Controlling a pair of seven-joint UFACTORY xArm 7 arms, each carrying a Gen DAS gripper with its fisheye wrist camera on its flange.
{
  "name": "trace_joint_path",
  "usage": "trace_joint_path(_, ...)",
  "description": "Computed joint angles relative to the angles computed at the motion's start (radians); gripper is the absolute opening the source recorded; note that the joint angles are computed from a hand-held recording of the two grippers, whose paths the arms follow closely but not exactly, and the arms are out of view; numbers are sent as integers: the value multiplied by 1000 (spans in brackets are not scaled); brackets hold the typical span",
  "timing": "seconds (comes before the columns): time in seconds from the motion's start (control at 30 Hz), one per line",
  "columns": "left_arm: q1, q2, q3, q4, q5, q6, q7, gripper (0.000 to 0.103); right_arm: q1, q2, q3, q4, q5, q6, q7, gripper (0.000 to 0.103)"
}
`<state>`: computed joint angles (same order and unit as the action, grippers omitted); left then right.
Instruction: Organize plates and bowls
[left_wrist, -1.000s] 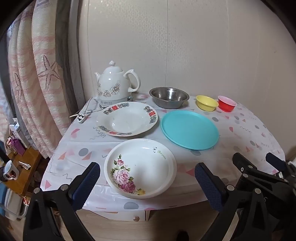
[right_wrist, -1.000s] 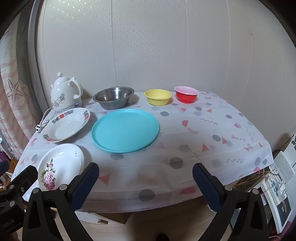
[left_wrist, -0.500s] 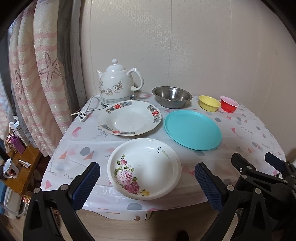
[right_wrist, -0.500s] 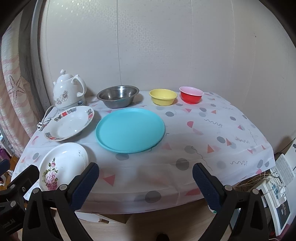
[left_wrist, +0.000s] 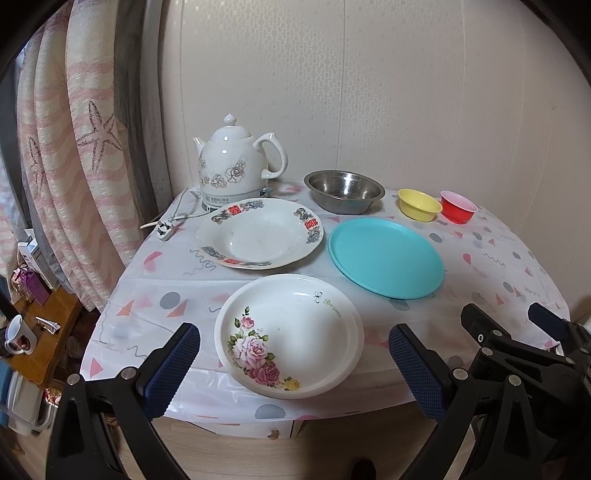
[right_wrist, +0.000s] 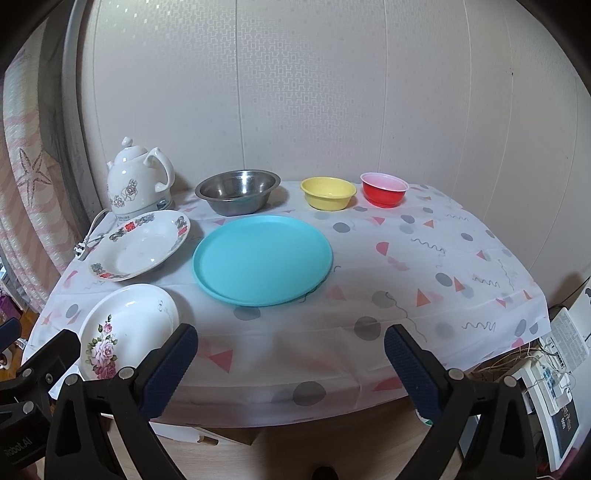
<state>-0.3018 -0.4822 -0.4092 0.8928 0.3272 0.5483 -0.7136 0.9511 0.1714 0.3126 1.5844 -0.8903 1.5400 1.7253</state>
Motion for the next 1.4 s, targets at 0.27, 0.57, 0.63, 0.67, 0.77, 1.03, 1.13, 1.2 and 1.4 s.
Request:
trace_joint_path(0.27,-4,6,-3,5,4,3,-5,103,-1,-2,1,-3,2,1,3,103)
trace_joint_path(0.57,-7,13,-1,15,4,10,-4,103,-3,-4,2,-6,0,-1,5,103)
trace_joint_path(0.63,-9,16,-2,19,4,12,-4,103,-4,-4,2,-6,0,0,5,103)
trace_joint_path(0.67,-10,20,-1,24,4,13,-3,103,-4,-5,1,-7,2,-1,6,103)
trace_joint_path(0.77,-14,27,3,29,2,13,2,103,-7,-8,2,-10,5,-2,5,103)
trace_joint_path(1.03,-30,49,20,42,-11,4,33,103,-19,-17,2,-20,15,-7,11,103)
trace_joint_path(1.13,-40,56,30,43,-23,-6,50,103,-25,-20,3,-24,21,-11,16,103)
trace_joint_path(1.2,-46,65,37,46,-34,-11,64,103,-30,-24,4,-31,25,-17,18,103)
trace_joint_path(1.4,-122,94,112,35,-162,-79,180,103,-54,-47,6,-60,51,-39,18,103)
